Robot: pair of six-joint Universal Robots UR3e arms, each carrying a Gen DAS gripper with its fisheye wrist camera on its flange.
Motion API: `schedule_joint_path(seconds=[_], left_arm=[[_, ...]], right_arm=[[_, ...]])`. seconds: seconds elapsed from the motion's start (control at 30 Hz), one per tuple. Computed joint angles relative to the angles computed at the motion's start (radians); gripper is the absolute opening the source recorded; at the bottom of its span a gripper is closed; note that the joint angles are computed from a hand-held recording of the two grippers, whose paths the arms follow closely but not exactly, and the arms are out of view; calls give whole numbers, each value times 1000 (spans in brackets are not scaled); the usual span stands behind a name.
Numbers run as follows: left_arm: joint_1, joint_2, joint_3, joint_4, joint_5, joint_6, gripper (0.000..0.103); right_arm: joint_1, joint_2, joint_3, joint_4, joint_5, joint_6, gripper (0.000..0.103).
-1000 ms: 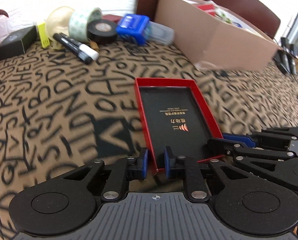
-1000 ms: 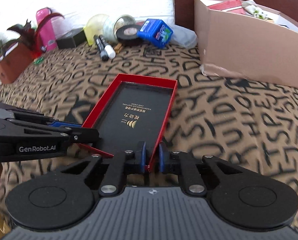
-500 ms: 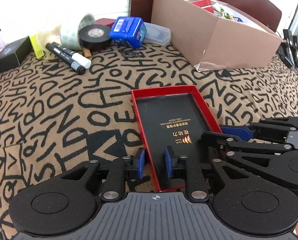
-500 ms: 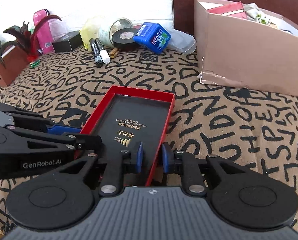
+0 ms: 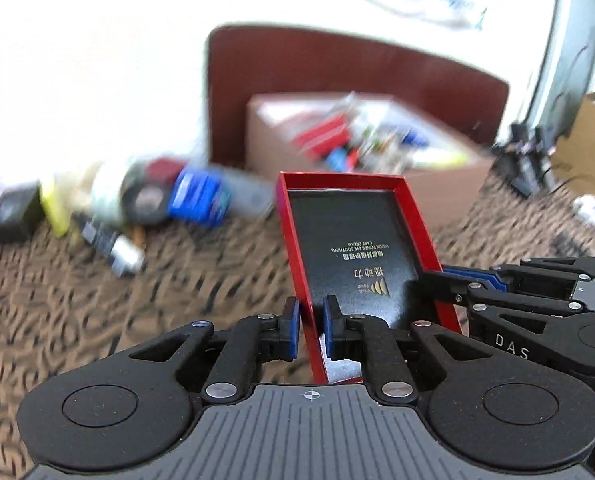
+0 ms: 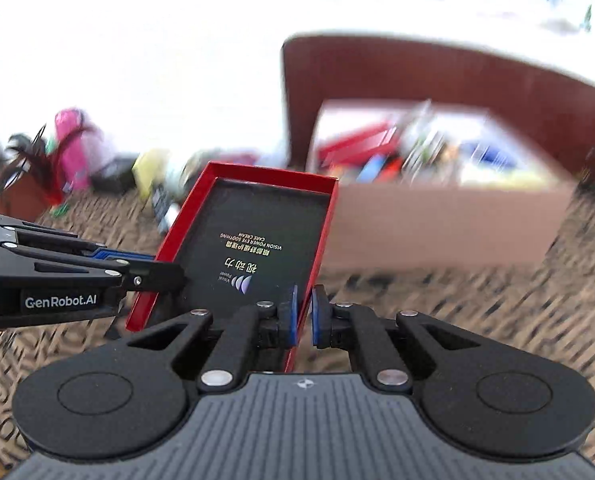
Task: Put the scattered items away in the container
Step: 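Lift the red tray with the left gripper and lower it into the pink box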
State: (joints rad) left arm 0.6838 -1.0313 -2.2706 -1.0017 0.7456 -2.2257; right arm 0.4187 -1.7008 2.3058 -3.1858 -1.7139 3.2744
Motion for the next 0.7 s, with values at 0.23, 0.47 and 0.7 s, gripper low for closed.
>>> schedule_joint_path(seconds=[0.23, 0.47, 0.7], left_arm=[[-397, -392, 306, 380, 109, -365, 8], [-681, -852, 855, 378, 295, -584, 7], [-817, -1293, 1495, 179, 416, -675, 7]], right_arm=[[-228, -90, -105, 50, 59, -158, 8], [-478, 97, -391, 193, 210, -266, 8], [-609, 342, -635, 256, 319, -272, 8]])
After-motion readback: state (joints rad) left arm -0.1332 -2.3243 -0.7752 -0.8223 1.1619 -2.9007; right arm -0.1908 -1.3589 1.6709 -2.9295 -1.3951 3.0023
